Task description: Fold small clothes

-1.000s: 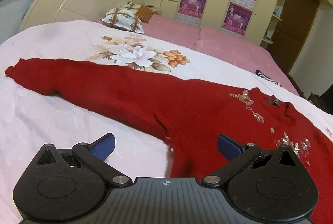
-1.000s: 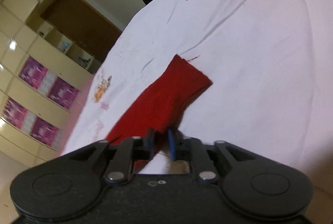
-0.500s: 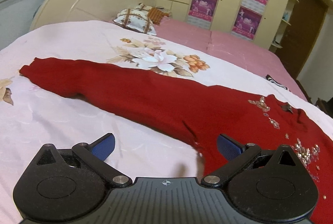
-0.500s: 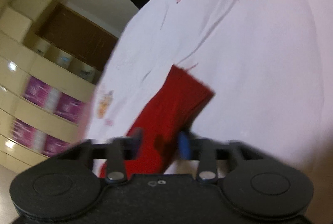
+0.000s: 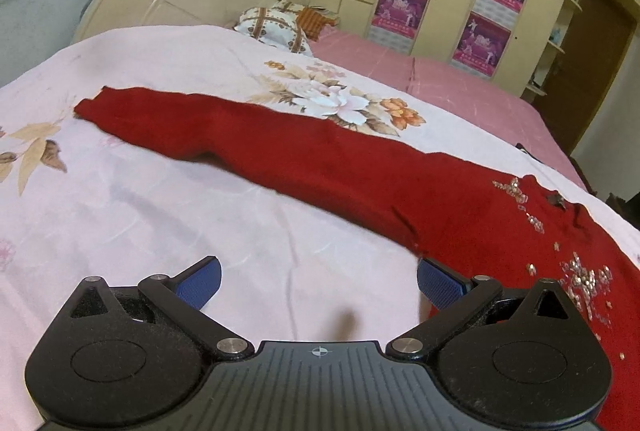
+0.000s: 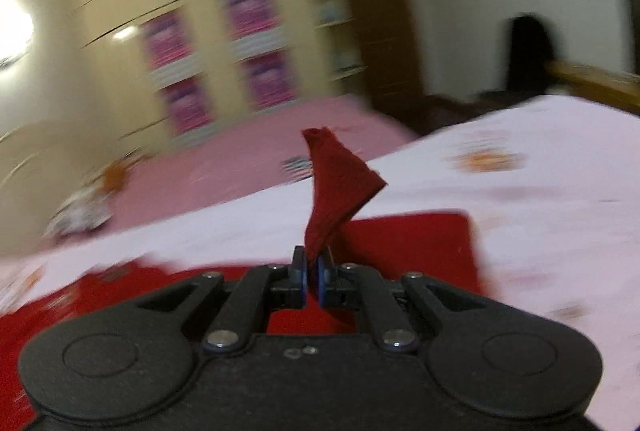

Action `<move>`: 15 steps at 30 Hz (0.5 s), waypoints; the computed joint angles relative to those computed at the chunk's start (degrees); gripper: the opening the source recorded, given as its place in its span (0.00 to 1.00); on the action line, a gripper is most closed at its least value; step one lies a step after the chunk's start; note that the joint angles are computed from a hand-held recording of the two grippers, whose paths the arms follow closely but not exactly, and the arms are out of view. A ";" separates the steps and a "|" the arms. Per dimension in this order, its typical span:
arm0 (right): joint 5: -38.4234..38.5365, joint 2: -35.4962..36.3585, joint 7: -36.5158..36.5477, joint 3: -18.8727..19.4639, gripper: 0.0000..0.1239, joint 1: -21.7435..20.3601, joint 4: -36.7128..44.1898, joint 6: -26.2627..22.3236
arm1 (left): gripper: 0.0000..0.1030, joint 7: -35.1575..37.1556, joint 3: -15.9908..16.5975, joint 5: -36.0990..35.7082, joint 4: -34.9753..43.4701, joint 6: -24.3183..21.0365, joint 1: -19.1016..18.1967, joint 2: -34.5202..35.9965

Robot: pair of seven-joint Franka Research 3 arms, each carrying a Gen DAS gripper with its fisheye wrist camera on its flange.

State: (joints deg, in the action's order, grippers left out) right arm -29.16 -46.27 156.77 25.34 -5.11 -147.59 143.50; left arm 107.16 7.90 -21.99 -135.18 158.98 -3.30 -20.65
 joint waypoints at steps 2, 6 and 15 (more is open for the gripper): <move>-0.42 7.80 -0.33 2.48 0.05 0.35 4.01 2.93 | 1.00 0.13 0.51 -0.33 -0.67 -0.26 0.24 -1.02; -4.81 19.98 0.61 5.69 0.04 1.57 11.41 3.84 | 1.00 -1.04 0.75 0.82 -1.38 -0.27 1.51 -2.35; -7.34 33.08 -1.22 3.53 0.09 8.93 18.54 3.12 | 1.00 6.92 3.80 -8.36 1.26 -4.71 -3.19 -1.49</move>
